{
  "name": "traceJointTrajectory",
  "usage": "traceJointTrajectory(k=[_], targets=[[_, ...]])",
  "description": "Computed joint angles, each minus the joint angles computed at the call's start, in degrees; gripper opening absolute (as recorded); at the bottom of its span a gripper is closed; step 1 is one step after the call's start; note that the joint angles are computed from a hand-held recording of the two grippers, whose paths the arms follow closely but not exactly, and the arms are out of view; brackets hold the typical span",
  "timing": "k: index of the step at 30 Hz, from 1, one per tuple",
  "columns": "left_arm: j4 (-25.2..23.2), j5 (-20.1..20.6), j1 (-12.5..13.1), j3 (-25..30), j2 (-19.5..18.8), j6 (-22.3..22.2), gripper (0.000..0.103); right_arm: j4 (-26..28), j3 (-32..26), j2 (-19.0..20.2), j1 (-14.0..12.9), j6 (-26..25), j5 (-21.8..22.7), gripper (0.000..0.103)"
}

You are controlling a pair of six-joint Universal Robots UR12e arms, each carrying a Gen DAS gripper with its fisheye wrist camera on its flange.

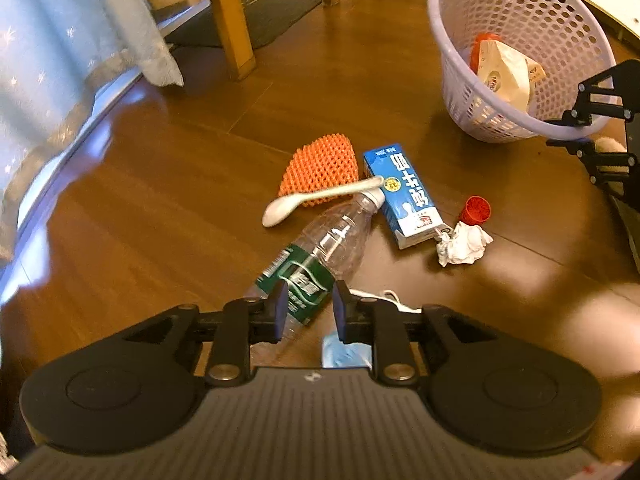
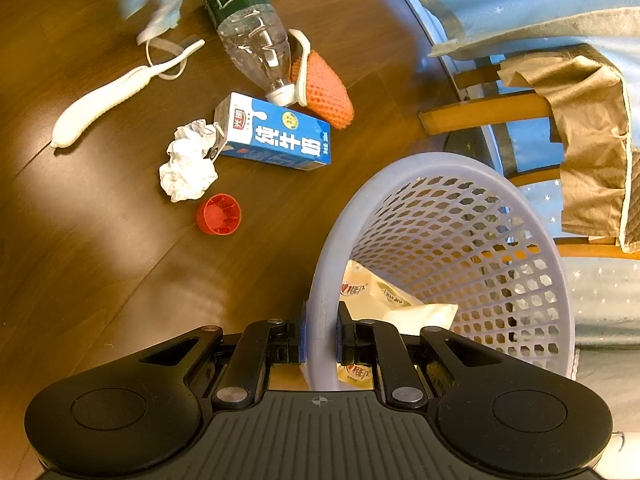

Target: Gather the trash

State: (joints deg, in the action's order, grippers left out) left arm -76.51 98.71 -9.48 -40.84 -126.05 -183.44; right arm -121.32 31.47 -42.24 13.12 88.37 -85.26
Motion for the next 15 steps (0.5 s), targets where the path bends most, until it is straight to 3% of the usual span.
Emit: traceJointTrajectory(k=[6, 12, 15], targets=[[1.24, -3.50, -0.76, -2.68, 0.53, -4.93, 0.019, 0.42, -0.46, 0.19, 0.03, 0.47, -0.05, 0.010], [2.53, -5.95, -1.85, -6.42, 1.23, -2.58, 0.023, 0.59, -0.85, 0.34, -0.06, 0.84, 0.07, 0.010], [2.81, -5.91, -2.16, -7.74, 1.25, -0.36, 0.029, 0.74, -1.02, 0.40, -0.15, 0.96, 0.13, 0.010]])
